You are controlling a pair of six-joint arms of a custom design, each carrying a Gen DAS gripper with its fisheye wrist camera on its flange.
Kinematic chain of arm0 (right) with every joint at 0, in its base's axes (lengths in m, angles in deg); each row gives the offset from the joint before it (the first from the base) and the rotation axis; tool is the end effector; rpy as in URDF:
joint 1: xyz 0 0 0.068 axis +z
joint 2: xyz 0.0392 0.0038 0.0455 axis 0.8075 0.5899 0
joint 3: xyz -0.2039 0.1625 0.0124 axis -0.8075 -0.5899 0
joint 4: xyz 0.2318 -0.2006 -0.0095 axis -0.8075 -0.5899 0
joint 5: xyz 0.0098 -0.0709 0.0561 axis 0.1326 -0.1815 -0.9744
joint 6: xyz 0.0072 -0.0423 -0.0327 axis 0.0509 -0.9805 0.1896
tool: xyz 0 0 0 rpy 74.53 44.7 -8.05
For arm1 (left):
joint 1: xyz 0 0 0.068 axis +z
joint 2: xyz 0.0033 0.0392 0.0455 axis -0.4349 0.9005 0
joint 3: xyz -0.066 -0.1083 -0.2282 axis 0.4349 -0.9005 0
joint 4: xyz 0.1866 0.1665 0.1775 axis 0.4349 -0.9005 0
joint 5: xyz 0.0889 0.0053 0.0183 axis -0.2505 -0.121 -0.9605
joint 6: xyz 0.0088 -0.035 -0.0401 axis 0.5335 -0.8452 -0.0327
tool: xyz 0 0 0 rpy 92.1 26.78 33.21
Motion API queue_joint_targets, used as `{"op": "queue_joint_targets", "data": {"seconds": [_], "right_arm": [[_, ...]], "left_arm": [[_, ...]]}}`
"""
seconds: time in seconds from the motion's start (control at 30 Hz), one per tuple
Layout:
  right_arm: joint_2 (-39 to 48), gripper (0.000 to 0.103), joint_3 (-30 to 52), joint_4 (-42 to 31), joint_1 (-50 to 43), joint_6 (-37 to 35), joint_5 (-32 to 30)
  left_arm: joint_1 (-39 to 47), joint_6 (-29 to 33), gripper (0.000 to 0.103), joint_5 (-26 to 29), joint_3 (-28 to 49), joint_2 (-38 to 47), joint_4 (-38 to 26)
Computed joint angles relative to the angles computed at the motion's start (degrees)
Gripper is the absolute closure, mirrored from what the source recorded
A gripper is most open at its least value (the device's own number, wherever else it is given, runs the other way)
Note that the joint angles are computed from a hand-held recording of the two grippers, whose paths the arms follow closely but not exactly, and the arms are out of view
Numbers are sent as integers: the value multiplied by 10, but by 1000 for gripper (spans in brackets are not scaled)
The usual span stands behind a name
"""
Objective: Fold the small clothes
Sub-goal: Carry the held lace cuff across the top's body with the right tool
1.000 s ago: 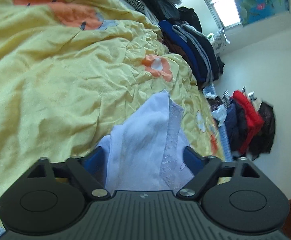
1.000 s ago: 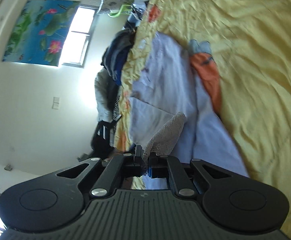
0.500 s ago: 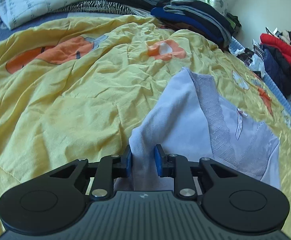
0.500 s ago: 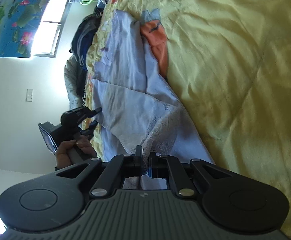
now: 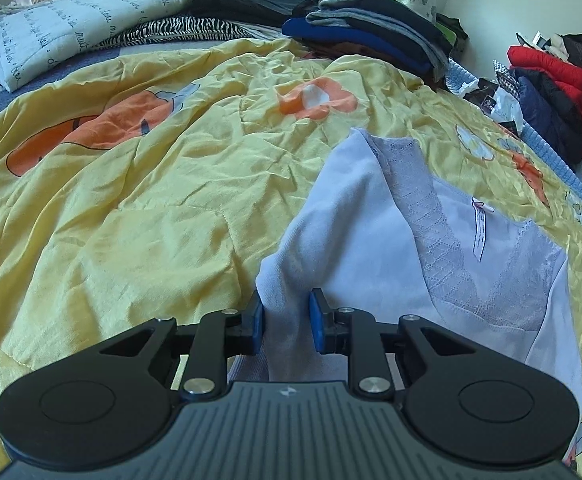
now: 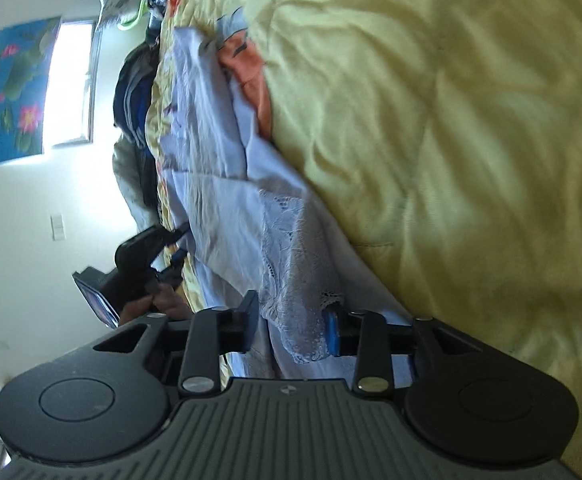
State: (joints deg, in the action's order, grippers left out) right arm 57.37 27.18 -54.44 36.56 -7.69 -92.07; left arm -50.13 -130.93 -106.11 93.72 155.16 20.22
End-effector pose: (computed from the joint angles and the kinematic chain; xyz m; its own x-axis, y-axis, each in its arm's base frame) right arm 0.1784 -0.0233 0.0862 -0.8423 0.5234 0.1286 0.3514 0.3524 0.8674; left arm 0.3238 -0.1315 0.1490 -0.6242 -0.5111 -0.5909 -0.4847 0.8465 -0.2201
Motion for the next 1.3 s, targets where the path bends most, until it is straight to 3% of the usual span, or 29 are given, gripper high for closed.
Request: {"op": "queue_joint_targets", "data": {"seconds": [0.03,0.13,0.2,0.23,0.3,0.37,0.43,0.53,0.7,0.87,0.93,1.03,1.2,1.3], "right_arm": [[-7,93,-1,-5,5,-6,8],[-91,94,-9,-45,25,-25,35],[-179,95,-4,-89,59,-76,74],[-203,95,5,-110,83,-106,104],[-223,91,24,-142,156,-161,223],[-184,86,45,-157,189,-182,287],[-167,80,47,-165,150,-191,244],[-148,78,62,-204,85,-250,188],[-163,78,78,-186,20,-252,156],[-83,70,106,-101,35,-187,141],[-44,66,114,-104,33,-208,119],[7,64,122,-117,74,-225,150],[-15,63,108,-165,94,-269,144],[-37,64,112,-164,90,-256,141]], "left_arm": [[2,2,80,3,1,0,-2],[6,6,82,9,5,0,-7],[6,10,82,7,6,1,-8],[4,11,82,5,6,2,-7],[-2,15,82,-7,9,8,-8],[-9,16,82,-18,14,14,-11],[-10,16,82,-18,11,11,-9],[-3,17,82,-6,4,5,-3],[-2,20,82,-8,3,5,-3],[-3,19,81,-9,3,4,-5],[-3,19,81,-8,5,4,-9],[-6,22,81,-11,7,6,-12],[-6,25,81,-13,10,9,-13],[-4,25,81,-10,12,9,-15]]}}
